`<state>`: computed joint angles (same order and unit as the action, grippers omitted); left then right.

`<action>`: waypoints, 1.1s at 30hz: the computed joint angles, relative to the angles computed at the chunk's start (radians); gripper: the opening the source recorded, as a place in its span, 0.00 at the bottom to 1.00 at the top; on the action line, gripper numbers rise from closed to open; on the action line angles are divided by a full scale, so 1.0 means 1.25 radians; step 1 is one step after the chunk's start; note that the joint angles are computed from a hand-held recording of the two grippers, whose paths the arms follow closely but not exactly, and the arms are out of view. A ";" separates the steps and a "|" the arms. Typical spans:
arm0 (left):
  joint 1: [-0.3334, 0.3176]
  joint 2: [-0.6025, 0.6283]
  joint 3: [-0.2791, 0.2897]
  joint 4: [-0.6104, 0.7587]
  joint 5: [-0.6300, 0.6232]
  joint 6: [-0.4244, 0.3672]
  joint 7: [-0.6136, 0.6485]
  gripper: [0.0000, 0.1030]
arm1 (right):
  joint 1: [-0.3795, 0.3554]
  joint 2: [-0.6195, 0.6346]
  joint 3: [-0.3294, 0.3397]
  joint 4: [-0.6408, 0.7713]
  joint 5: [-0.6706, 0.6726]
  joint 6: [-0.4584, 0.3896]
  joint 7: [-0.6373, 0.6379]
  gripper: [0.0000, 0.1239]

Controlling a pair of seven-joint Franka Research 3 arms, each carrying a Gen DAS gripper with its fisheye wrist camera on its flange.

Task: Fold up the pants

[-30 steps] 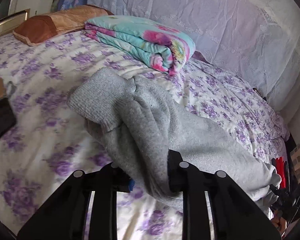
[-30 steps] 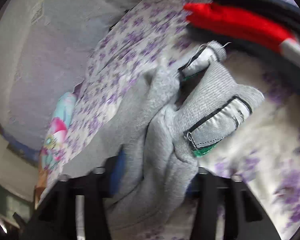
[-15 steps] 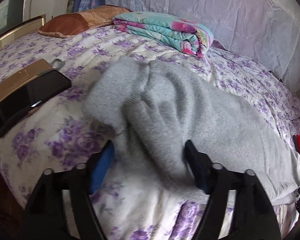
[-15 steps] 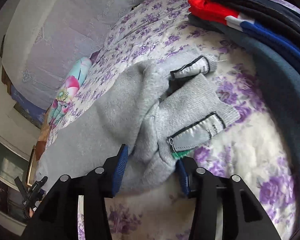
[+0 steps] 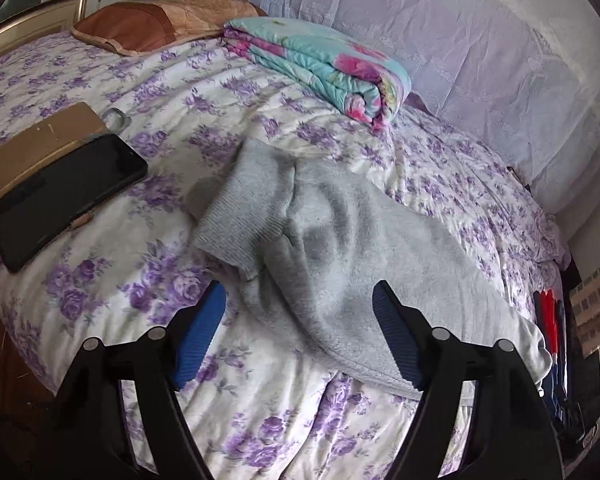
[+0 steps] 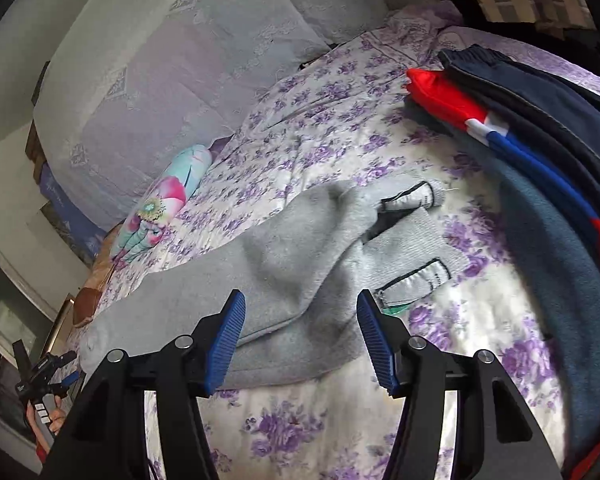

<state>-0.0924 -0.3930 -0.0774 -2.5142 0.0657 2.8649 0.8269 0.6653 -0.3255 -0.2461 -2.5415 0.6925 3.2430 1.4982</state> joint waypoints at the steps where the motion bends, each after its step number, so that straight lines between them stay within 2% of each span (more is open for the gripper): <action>1: -0.035 0.016 0.029 0.012 -0.036 -0.010 0.029 0.54 | 0.002 0.002 0.001 0.002 -0.001 -0.001 0.000 0.47; 2: -0.068 0.027 0.055 0.019 -0.079 -0.016 0.064 0.51 | -0.016 0.003 0.020 0.000 -0.005 -0.002 0.007 0.47; 3: -0.074 0.034 0.056 0.024 -0.098 -0.019 0.077 0.50 | -0.036 0.001 0.039 -0.003 -0.010 -0.005 0.014 0.47; 5: -0.033 0.043 0.015 0.039 -0.061 -0.031 0.047 0.50 | -0.042 -0.001 0.044 -0.007 -0.012 -0.008 0.018 0.47; 6: -0.028 0.047 0.011 0.045 -0.059 -0.033 0.044 0.48 | -0.040 0.001 0.040 -0.005 -0.011 -0.009 0.018 0.46; 8: -0.031 0.047 0.015 0.047 -0.074 -0.030 0.045 0.36 | -0.025 0.004 0.024 -0.001 -0.005 -0.017 0.011 0.41; 10: -0.027 0.041 0.016 0.046 -0.079 -0.021 0.046 0.20 | 0.017 0.005 -0.013 0.005 0.014 -0.025 -0.016 0.37; 13: -0.031 0.035 0.026 0.043 -0.092 0.009 0.053 0.10 | 0.017 0.016 -0.013 0.023 0.039 -0.051 -0.044 0.32; 15: -0.021 0.042 0.018 0.055 -0.078 0.029 0.054 0.08 | 0.023 0.024 -0.025 0.042 0.071 -0.074 -0.065 0.32; 18: 0.005 0.065 -0.009 0.091 -0.029 0.044 0.033 0.07 | 0.065 0.038 -0.072 0.078 0.160 -0.102 -0.130 0.32; 19: 0.008 0.073 -0.013 0.103 -0.018 0.048 0.030 0.07 | 0.056 0.047 -0.067 0.091 0.171 -0.115 -0.135 0.32; 22: 0.003 0.099 -0.009 0.142 -0.010 0.052 0.034 0.07 | -0.021 0.085 -0.017 0.124 0.142 -0.165 -0.079 0.32; 25: -0.002 0.120 -0.002 0.169 -0.018 0.050 0.044 0.07 | -0.035 0.120 -0.021 0.166 0.196 -0.238 -0.114 0.32; 26: 0.001 0.128 -0.004 0.179 -0.015 0.047 0.044 0.07 | -0.033 0.128 -0.022 0.175 0.234 -0.243 -0.149 0.24; 27: 0.003 0.136 -0.004 0.188 -0.014 0.044 0.044 0.07 | -0.032 0.135 -0.020 0.185 0.267 -0.242 -0.191 0.04; 30: 0.013 0.170 -0.008 0.238 -0.006 0.027 0.049 0.07 | -0.045 0.140 0.009 0.218 0.293 -0.192 -0.272 0.05; 33: 0.047 0.237 -0.032 0.336 0.075 -0.001 0.008 0.08 | -0.089 0.190 0.031 0.314 0.248 -0.208 -0.269 0.05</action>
